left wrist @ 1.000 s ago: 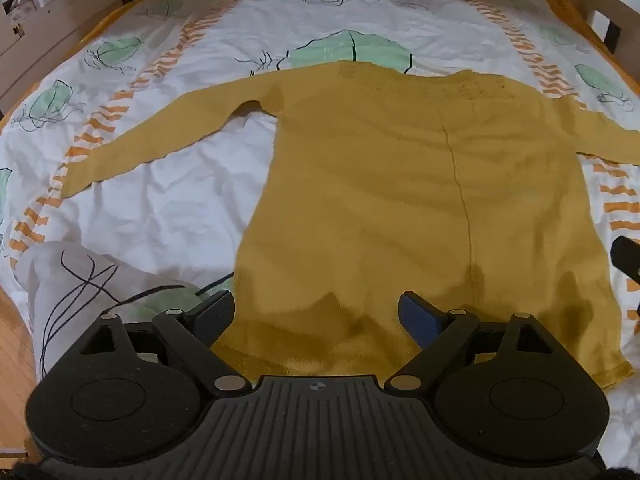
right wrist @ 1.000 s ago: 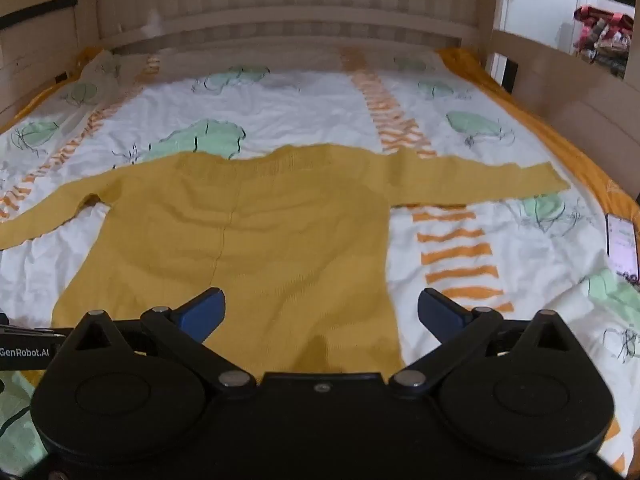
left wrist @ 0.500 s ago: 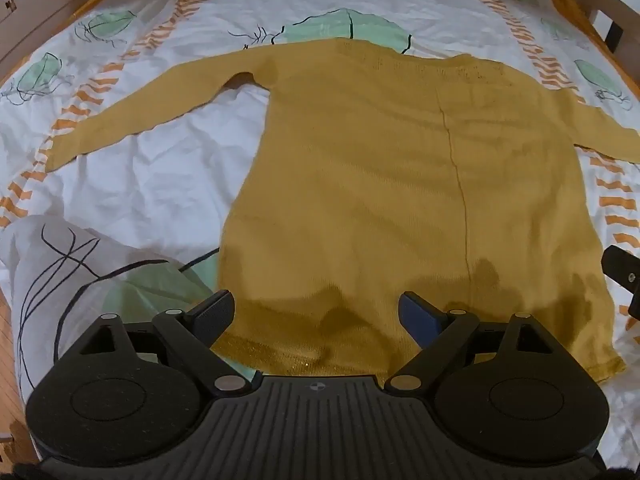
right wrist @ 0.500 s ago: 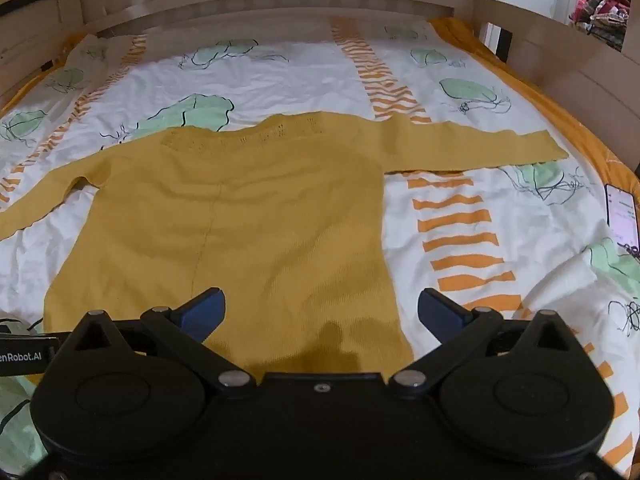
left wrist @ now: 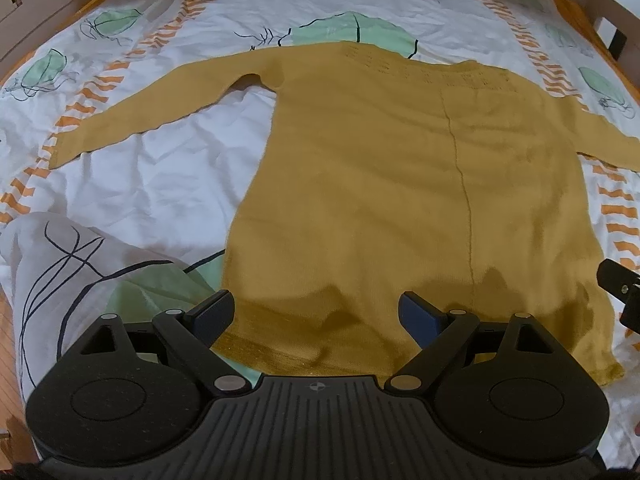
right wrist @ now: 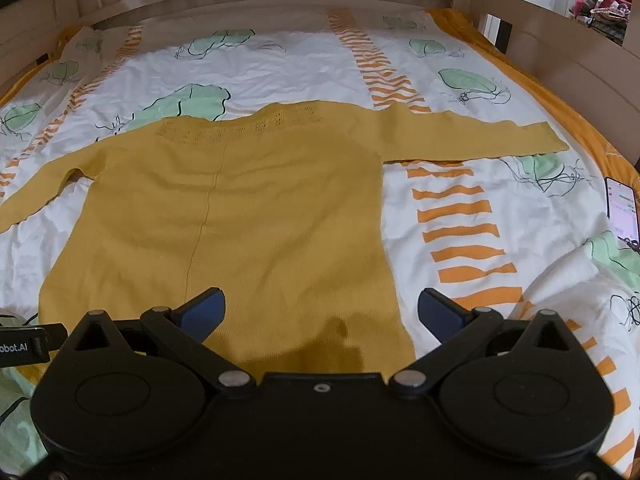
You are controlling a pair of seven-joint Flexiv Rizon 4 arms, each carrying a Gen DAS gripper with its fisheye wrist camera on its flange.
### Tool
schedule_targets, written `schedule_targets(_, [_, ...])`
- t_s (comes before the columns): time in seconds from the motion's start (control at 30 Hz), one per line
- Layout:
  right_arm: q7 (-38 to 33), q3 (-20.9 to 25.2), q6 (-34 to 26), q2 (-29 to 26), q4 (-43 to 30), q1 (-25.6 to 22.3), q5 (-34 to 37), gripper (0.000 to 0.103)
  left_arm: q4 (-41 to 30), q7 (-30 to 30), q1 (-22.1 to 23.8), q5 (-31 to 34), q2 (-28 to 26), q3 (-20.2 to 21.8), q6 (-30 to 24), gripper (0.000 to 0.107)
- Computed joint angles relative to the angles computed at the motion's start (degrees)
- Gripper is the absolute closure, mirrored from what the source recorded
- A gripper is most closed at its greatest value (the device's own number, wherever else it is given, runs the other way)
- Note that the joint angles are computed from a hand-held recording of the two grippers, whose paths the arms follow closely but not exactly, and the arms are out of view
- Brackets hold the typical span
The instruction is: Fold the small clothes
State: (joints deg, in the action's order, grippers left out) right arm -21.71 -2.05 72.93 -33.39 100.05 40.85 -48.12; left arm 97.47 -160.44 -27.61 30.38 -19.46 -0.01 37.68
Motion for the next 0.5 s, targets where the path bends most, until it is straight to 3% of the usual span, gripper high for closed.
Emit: schedule_targets(0.5, [-2.94,1.93,-4.78,-0.75,-1.67,-0.06,3.12,0.001,-0.18,-1.33,-0.34,2.14,0.19,0.03,-1.10,0.017])
